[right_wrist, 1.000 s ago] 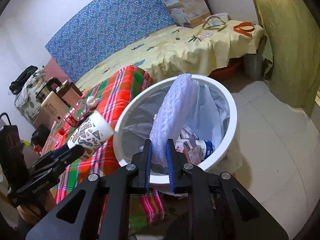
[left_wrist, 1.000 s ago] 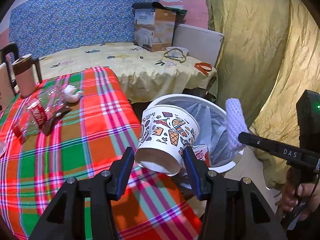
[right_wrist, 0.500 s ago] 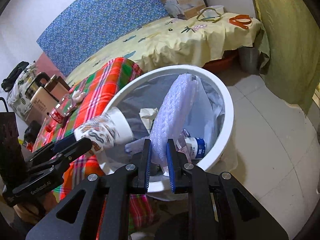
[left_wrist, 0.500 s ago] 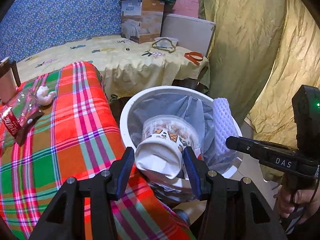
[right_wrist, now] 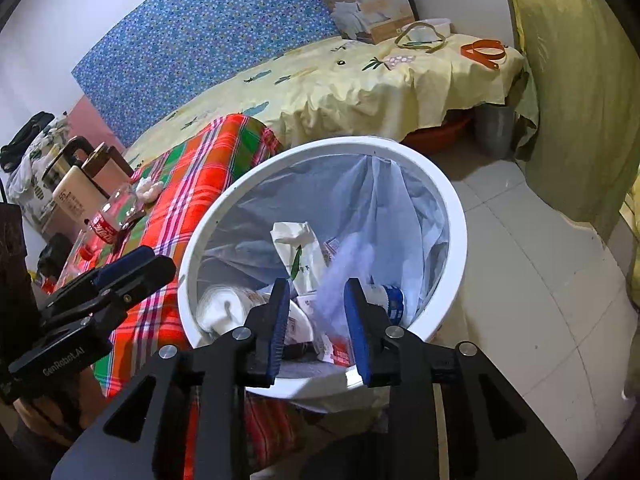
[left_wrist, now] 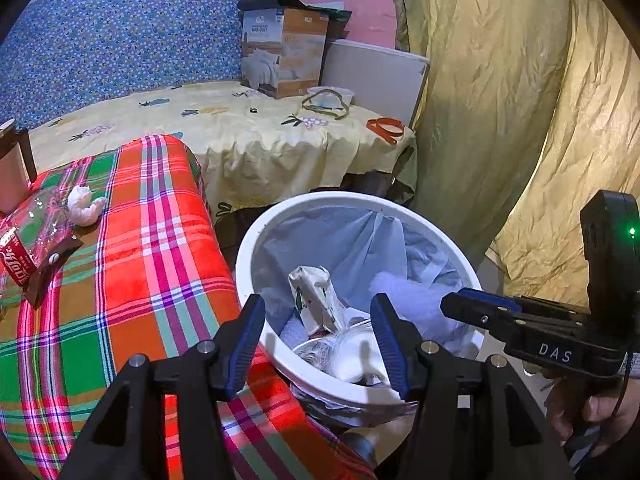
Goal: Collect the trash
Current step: 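Carry the paper cup and foam sleeve over the bin and release both, then move both tools back over the table toward the remaining bottle and cup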
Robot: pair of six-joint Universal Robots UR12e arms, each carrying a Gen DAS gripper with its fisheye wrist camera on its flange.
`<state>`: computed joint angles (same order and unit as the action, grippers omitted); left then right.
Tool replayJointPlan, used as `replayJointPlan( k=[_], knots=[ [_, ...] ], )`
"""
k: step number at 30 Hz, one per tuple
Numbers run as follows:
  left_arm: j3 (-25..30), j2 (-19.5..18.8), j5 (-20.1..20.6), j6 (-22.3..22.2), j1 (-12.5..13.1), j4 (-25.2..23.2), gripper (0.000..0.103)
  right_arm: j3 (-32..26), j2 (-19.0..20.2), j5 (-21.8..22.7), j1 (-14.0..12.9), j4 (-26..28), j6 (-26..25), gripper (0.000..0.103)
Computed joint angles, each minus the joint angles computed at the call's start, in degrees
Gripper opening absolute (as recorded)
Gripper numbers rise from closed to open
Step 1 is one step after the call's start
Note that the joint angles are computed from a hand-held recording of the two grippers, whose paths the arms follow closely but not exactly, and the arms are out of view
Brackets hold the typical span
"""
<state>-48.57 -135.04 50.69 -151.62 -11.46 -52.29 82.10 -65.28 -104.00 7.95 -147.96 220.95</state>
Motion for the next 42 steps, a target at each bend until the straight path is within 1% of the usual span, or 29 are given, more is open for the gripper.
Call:
replayJointPlan(
  k=[8, 12, 19, 21, 26, 32, 35, 39, 42],
  knots=[
    [-1.3, 0.9, -0.1, -0.4, 0.7, 0.2, 0.057, -0.5, 0.0, -1.2, 0.7, -0.6, -1.0, 0.033],
    [-2.6, 1.6, -0.1, -1.0, 1.1, 1.0, 0.057, -0.9, 0.1, -1.9, 1.3, -1.3, -1.9, 0.038],
    [-5.3, 3.2, 0.1, -2.4, 2.1, 3.6, 0.057, -1.8, 0.6, -2.3, 2.3, -2.2, -3.6, 0.043],
    [-5.8, 3.6, -0.7, -2.1, 2.5, 3.3, 0.057, -1.9, 0.7, -2.1, 2.5, -2.6, -4.3, 0.046],
    [-7.8, 4.8, -1.8, -3.4, 3.4, 4.8, 0.057, -2.4, 1.0, -1.2, 2.9, -3.2, -5.5, 0.047],
    [-9.2, 5.5, -1.0, -5.6, 4.4, 6.9, 0.057, -2.5, 1.3, -0.3, 3.3, -4.3, -5.9, 0.047],
    [-9.6, 5.6, -0.5, -6.5, 4.7, 7.5, 0.057, -2.5, 1.5, 0.6, 3.4, -5.5, -7.1, 0.047],
    [-10.4, 5.9, -0.1, -6.8, 5.0, 8.3, 0.057, -3.2, 2.0, 1.5, 3.8, -5.3, -8.5, 0.047],
    [-11.0, 6.2, 0.5, -7.0, 5.2, 8.9, 0.057, -3.6, 2.2, 2.4, 3.7, -4.0, -8.8, 0.047]
  ],
)
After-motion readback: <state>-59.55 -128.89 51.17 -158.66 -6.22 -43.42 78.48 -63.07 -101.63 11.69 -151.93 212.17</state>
